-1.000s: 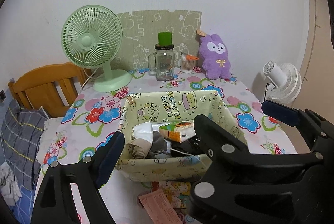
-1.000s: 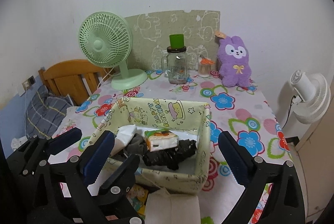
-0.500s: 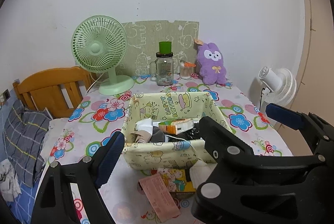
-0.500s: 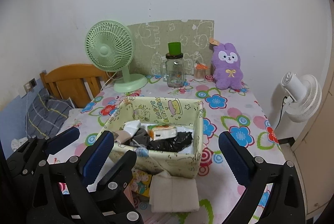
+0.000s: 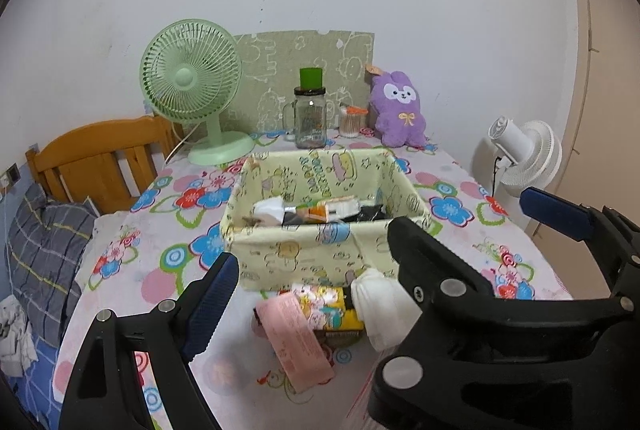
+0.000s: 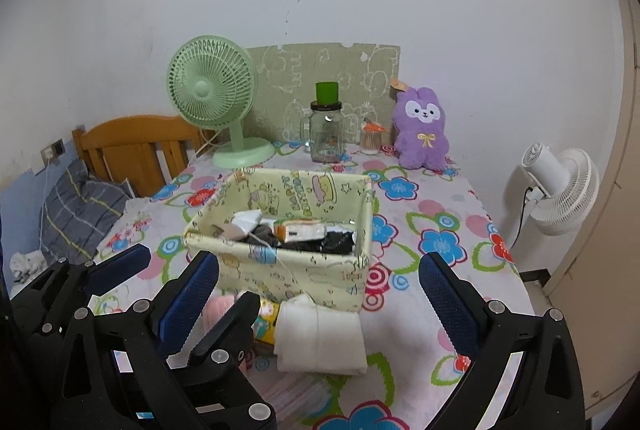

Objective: Organize soft objects
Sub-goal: 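Withdraw both tools from the box toward the items in front of it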

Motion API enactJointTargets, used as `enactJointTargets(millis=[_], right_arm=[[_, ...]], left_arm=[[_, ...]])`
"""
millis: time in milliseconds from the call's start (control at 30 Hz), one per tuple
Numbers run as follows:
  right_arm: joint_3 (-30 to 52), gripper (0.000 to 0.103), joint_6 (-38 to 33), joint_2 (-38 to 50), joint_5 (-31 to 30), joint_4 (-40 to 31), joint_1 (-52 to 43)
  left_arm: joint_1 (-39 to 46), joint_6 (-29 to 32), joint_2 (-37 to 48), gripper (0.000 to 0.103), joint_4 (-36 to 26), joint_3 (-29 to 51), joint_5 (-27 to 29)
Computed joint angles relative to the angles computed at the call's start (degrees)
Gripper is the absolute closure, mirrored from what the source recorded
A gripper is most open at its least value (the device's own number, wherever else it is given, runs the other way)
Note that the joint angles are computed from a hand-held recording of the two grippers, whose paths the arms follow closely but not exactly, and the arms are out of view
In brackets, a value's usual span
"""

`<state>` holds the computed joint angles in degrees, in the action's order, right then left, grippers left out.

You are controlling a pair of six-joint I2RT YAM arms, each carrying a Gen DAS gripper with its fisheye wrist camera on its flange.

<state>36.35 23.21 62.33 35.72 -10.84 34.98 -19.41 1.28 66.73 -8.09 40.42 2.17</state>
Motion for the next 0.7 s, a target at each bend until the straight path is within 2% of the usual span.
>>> enactJointTargets(millis=[133, 700], right_arm=[[-2.08, 0.001, 0.83, -0.51, 1.7, 1.36, 1.28], [-8.84, 0.001, 5.54, -1.03, 0.18, 3.72, 2.55]], left_arm=[[-0.89, 0.13, -1.43, 0.014, 1.03, -2.06, -1.66], [-1.79, -0.77, -1.87, 0.014, 4.21, -8.52, -0.19]])
